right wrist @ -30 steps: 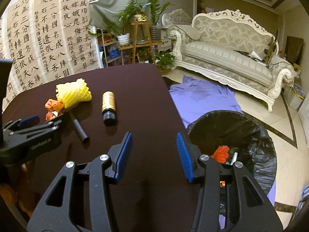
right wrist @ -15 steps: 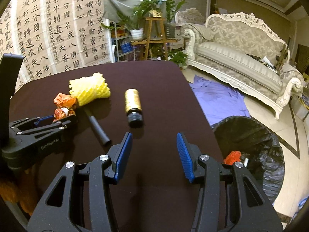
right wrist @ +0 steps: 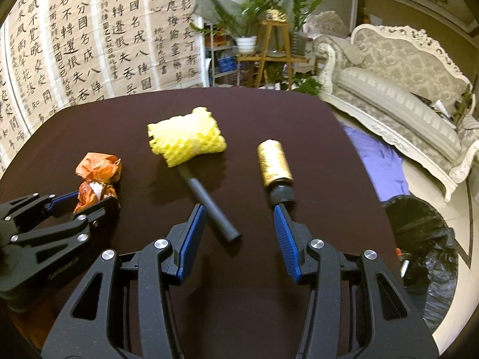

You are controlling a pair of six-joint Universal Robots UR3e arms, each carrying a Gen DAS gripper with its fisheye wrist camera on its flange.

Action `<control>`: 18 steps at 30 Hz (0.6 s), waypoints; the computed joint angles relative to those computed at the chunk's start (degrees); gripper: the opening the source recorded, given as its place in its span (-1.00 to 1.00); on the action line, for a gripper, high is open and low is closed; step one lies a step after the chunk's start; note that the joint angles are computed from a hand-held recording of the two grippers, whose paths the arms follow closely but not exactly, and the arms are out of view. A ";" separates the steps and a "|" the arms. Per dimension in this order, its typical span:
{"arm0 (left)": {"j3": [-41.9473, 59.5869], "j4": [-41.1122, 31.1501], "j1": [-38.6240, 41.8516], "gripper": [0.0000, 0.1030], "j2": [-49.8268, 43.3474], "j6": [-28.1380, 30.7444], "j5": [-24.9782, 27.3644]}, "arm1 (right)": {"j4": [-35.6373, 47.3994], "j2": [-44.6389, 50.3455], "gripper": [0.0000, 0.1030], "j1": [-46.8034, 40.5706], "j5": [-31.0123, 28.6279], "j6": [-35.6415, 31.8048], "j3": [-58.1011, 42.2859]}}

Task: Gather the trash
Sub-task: 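Grasp the orange plastic bag with the left tool while the right tool approaches the gold bottle, then grasp the black stick with the right tool while the left tool holds the orange bag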

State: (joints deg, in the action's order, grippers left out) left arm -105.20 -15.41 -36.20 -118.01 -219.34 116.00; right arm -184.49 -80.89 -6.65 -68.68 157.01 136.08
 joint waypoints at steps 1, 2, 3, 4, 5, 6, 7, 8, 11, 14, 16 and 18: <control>-0.67 0.25 0.20 -0.19 0.41 -0.05 -0.06 | 0.81 0.66 -0.09 0.91 -0.42 0.20 -1.23; -1.68 0.76 0.47 -0.19 0.94 -0.10 -0.13 | 1.00 1.18 -0.09 1.59 -0.79 0.38 -1.87; -2.06 0.89 0.55 -0.19 1.19 -0.21 -0.10 | 1.43 1.81 -0.09 2.39 -1.13 0.55 -2.68; -2.62 1.23 0.69 -0.19 1.44 -0.23 -0.13 | 2.58 2.50 -0.09 3.15 -1.23 0.55 -3.75; -3.14 1.51 0.88 -0.19 1.75 -0.18 -0.17 | 3.69 2.84 -0.09 3.65 -1.32 0.56 -4.61; -3.55 1.79 1.01 -0.19 1.96 -0.12 -0.22 | 4.82 3.26 -0.09 4.28 -1.59 0.61 -5.58; -3.70 1.97 0.93 -0.19 1.95 -0.22 -0.20 | 5.74 3.81 -0.10 4.97 -2.08 0.63 -6.52; -4.18 2.42 0.97 -0.19 2.09 -0.19 -0.24 | 7.29 4.42 -0.14 5.83 -2.90 0.48 -7.82; -4.68 2.87 0.98 -0.19 2.30 -0.20 -0.27 | 8.66 3.91 -0.48 6.53 -3.70 -0.09 -8.12; -5.22 3.27 0.99 -0.19 2.63 -0.09 -0.37 | 7.50 2.59 -0.62 6.48 -4.00 -0.80 -5.86; -5.00 3.00 0.86 -0.19 2.61 -0.19 -0.30 | 6.94 1.85 -0.71 6.49 -4.10 -0.92 -4.61; -4.98 2.94 0.76 -0.19 2.61 -0.18 -0.20 | 6.18 0.82 -0.74 6.28 -4.18 -0.71 -3.01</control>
